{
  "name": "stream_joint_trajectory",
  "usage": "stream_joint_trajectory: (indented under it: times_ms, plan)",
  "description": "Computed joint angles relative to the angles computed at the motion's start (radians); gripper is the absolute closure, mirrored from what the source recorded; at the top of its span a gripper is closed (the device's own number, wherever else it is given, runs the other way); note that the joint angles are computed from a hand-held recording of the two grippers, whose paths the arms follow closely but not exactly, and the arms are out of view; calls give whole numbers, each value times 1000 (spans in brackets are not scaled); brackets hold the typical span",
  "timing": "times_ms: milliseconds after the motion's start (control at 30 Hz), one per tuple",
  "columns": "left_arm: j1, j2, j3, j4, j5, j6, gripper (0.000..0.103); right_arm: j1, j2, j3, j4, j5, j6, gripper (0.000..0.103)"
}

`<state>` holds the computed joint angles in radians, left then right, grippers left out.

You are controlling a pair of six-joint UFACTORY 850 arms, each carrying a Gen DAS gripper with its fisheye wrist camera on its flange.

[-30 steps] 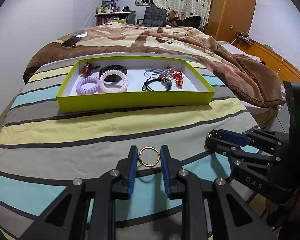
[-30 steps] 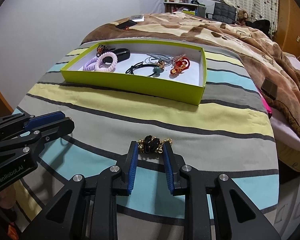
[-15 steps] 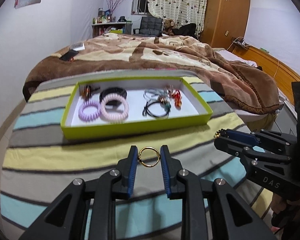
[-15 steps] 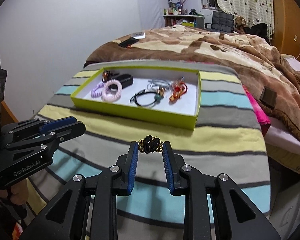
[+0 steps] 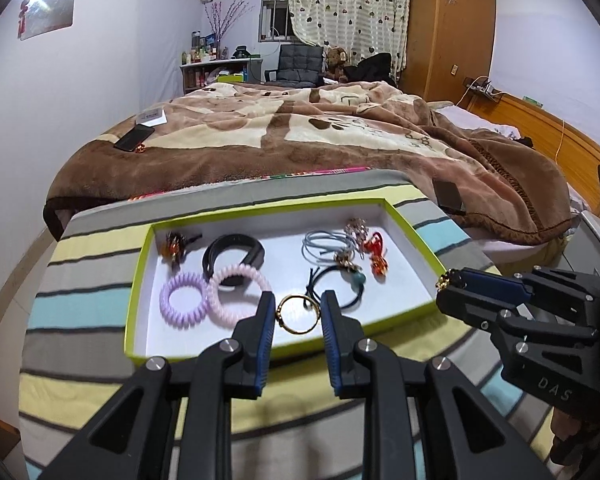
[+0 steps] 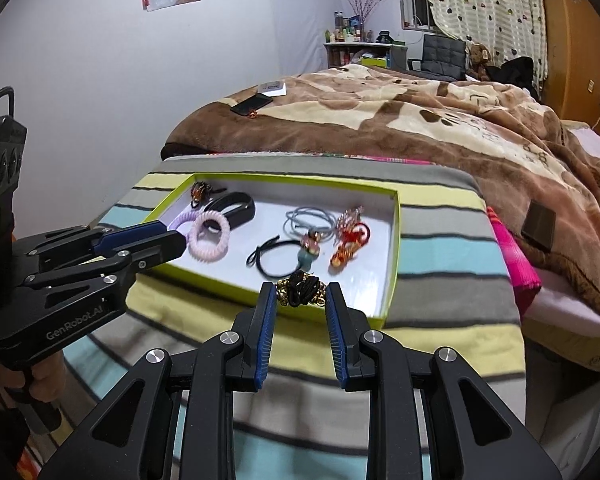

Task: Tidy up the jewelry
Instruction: 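Carry the ring and brooch into the green box and open both tools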

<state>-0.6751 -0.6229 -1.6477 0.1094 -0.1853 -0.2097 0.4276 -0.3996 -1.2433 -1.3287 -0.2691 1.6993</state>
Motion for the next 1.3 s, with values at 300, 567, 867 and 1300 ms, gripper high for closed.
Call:
stream_joint_trajectory:
  times_ms: [300,567,867,1300]
  plan:
    - [7,-115,-152,-15,-84,36,79,-32,-72,-85,190,-13,-195,77]
    - [7,-187,-237,-16,-146,29,79,-55,-129,-137,388,-26,-377,77]
    - [9,-219,-273,8,-185,0,78,-63,-157,-163,491,-45,-477,77]
    - [12,-193,-232,-43,-154,39,71,-56,-150,-154,464,-33,-441,75]
